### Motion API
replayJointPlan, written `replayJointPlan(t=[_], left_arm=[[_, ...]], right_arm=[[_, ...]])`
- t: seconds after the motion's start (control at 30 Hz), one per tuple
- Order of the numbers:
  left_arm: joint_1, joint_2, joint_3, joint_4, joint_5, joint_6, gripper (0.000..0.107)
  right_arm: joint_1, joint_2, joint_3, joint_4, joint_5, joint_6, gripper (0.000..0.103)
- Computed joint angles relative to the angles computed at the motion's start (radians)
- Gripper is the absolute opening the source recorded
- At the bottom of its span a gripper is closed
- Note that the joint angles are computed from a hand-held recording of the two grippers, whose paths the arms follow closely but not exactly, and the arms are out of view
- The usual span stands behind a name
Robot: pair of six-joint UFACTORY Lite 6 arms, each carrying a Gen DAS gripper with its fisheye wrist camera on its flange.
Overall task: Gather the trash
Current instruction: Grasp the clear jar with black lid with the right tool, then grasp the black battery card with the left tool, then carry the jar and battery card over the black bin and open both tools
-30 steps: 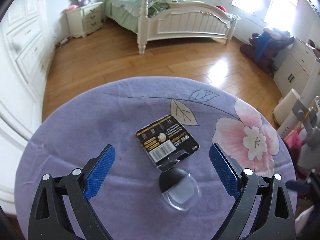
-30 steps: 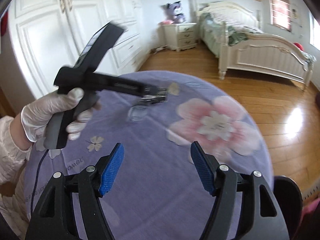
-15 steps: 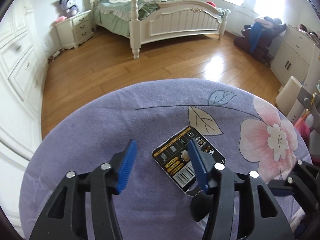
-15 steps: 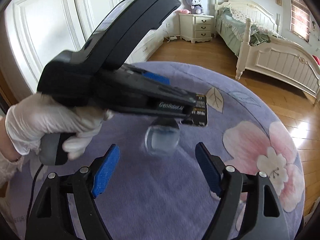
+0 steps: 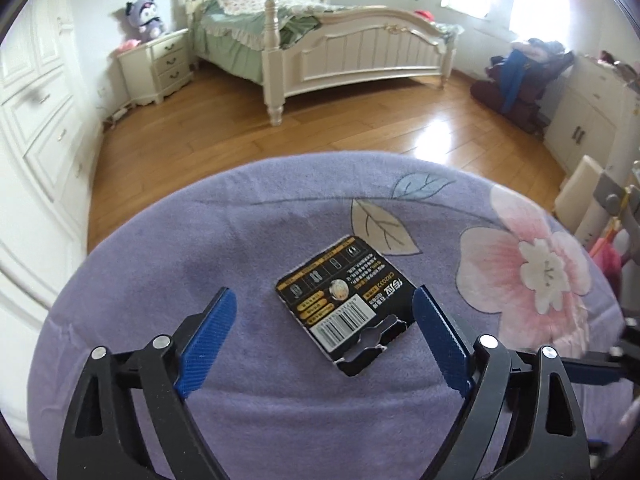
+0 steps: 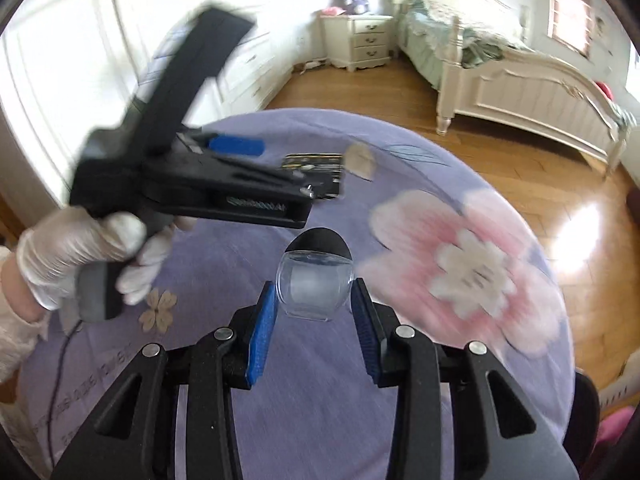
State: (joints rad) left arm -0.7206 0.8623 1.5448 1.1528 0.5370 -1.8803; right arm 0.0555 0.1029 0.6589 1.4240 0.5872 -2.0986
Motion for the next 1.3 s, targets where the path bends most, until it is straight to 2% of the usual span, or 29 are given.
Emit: replayJointPlan(t=[0.1,0.17,0.33,0.5,0.57,0.6,0.7,0.87,0.97,1.07,1.13,1.3], left_arm=[[-0.031,0.077,0.15,-0.132,0.155,0.119,0.09],[-0.016,0.083,0.159,-0.169,0.13,0.08,0.091],[-0.043,0.164,0.33,-0.321,0.215,0.179,0.087],[-0.054,0.224,0.405,-0.306,0.281,0.106,0.092],[-0.041,0.193,0.355,-0.276,0.279,0.057,0.08],[-0.048,0.17,0.315,-0.242,0.281,0.016,0.068],[-0.054,0.082,0.161,-0.153,0.205,-0.071,0.067],[-0.051,-0.113,-0.168,0.164,0.042,-0.453,0.067],[-0.104,-0.179,-0.257,0.317,0.032,-0.615,0.067],[-0.183,-0.2,-0.224,0.35,0.068,-0.614,0.067],[-0.233,-0.181,-0.142,0.327,0.087,-0.548,0.067],[-0.327,-0.05,0.165,0.263,0.073,-0.347,0.067]], right_arm=[[-0.095,-0.067,-0.044,-0.062,0.063,0.024,0.037],[-0.139,-0.09,-0.067,-0.079,0.091,0.018,0.037],[-0.201,-0.084,-0.084,-0.093,0.134,-0.007,0.037],[-0.224,-0.101,-0.122,-0.086,0.151,-0.04,0.037],[-0.205,-0.076,-0.098,-0.062,0.135,-0.046,0.037],[-0.223,-0.091,-0.111,-0.064,0.137,-0.06,0.037],[-0.231,-0.047,-0.061,-0.052,0.139,-0.061,0.037],[-0.275,-0.038,-0.034,-0.031,0.185,-0.076,0.037],[-0.345,-0.077,-0.06,-0.002,0.239,-0.128,0.037],[-0.448,-0.11,-0.077,0.037,0.308,-0.168,0.037],[-0.508,-0.069,-0.028,0.066,0.351,-0.159,0.037],[-0.666,-0.045,0.003,0.179,0.382,-0.235,0.037]])
